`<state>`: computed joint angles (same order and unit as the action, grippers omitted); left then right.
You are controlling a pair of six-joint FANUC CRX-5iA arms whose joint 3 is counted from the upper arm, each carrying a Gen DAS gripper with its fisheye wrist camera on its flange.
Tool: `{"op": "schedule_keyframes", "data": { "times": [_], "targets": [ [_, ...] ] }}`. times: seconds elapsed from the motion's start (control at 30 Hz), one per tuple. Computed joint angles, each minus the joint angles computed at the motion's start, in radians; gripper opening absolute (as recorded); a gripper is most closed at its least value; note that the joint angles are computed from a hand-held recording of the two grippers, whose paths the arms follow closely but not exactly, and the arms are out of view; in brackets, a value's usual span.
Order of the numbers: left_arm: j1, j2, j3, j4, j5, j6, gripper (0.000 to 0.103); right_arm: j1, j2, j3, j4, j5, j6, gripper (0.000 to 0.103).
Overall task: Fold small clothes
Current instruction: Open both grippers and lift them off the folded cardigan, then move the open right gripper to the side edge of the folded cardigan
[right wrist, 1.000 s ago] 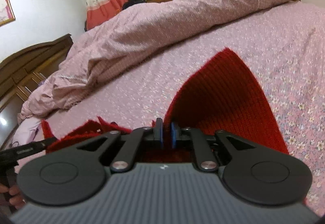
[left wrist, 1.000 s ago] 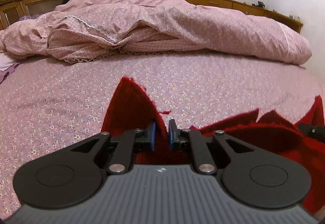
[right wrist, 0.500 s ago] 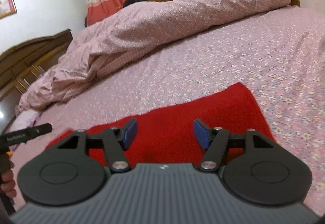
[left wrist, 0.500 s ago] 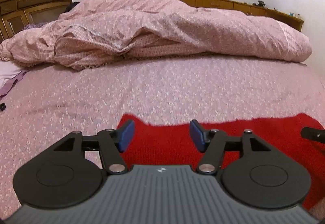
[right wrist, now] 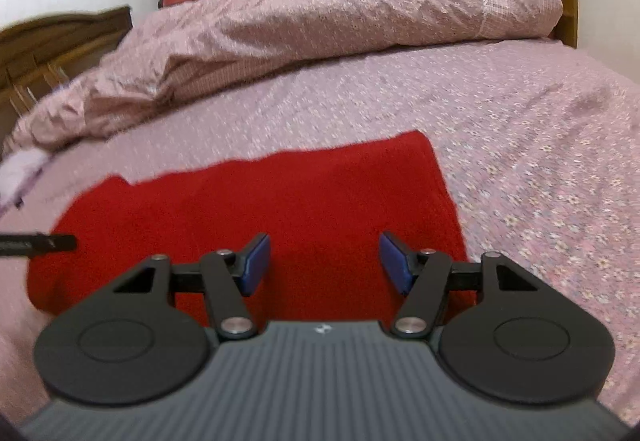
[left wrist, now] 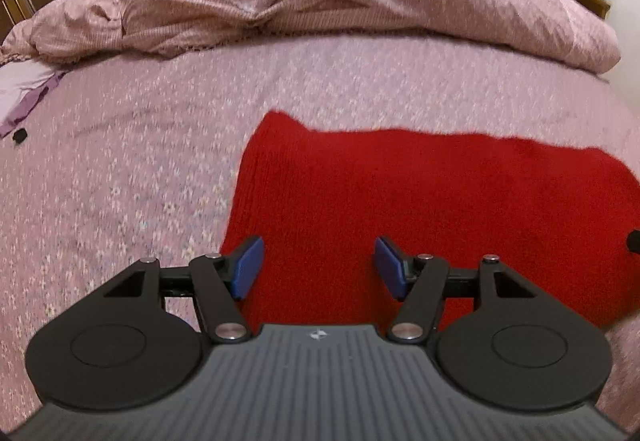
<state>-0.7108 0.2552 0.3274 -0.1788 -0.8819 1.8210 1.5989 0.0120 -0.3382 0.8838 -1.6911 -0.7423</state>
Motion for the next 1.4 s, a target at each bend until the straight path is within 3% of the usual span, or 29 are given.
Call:
{"op": "schedule_keyframes", "data": {
  "times": [0.23,0.47,0.63,0.87,1.03,1.13,1.4],
  "targets": [
    [-0.003,-0.003,-0.035,-0.022,0.017,0.018,0.068,0.003,0.015,-0.028,-0.007,0.006,-0.026,0.063],
    [-0.015,0.001,0.012,-0.034,-0.068,0.042,0.069,0.024,0.001,-0.050,0.003,0.003,-0.077,0.063],
    [-0.032,-0.020,0.030,-0.066,-0.132,0.071,0.075,0.062,-0.008,-0.050,0.005,-0.032,-0.143,0.063],
    [-0.015,-0.044,0.014,-0.011,-0.173,0.110,0.077,0.117,-0.031,-0.049,0.007,-0.084,-0.292,0.065],
    [-0.012,-0.057,0.004,-0.015,-0.184,0.141,0.078,0.144,-0.026,-0.029,-0.019,-0.131,-0.371,0.067],
    [-0.012,-0.065,-0.002,-0.021,-0.190,0.153,0.079,0.156,-0.023,-0.015,-0.050,-0.151,-0.412,0.082],
    [-0.011,-0.071,-0.007,-0.010,-0.196,0.143,0.079,0.171,-0.025,-0.006,-0.128,-0.146,-0.554,0.081]
  ]
}}
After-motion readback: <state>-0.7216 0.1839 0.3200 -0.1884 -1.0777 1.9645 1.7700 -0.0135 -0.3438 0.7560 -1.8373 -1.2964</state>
